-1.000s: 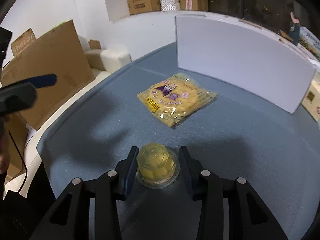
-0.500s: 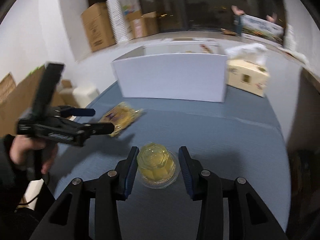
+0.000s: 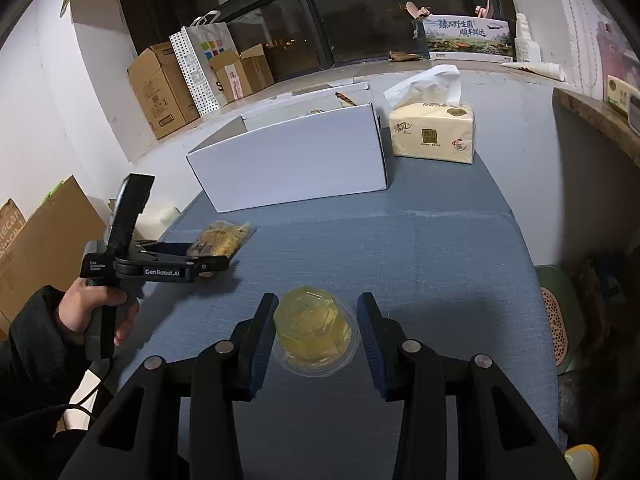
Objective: Organize snacks
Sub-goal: 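Grasp the jelly cup with the right tool while the left grasps the yellow cartoon bun bag, then lower the jelly cup and cartoon bun bag into the white box, opening both tools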
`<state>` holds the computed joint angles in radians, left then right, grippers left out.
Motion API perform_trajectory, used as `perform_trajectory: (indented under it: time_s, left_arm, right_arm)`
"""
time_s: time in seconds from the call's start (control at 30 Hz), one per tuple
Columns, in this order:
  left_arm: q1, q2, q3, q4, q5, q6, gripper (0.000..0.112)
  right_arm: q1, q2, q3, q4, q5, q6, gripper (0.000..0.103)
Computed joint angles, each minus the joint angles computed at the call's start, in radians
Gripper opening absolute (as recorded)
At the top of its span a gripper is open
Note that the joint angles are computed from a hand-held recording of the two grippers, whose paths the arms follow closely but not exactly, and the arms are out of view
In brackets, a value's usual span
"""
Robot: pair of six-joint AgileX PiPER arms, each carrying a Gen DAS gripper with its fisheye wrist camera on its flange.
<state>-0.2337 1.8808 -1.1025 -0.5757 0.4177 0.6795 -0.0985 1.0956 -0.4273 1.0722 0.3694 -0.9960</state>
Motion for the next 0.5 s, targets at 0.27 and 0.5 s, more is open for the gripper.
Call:
perform_trajectory:
  time_s: [0.27,0.5]
  left_arm:
    - [0.071,-0.113,0.088,-0.237,0.019,0.241,0.076]
    - [0.133,-0.295,0.115,-0.439,0.111,0.395,0.076]
  right_arm:
    - [0.045,0.021,-0.014,-0.016,-0.027,0.020,0.045]
    - [0.098,0.084,-0.107,-0.054,-0.033,0.060,0.045]
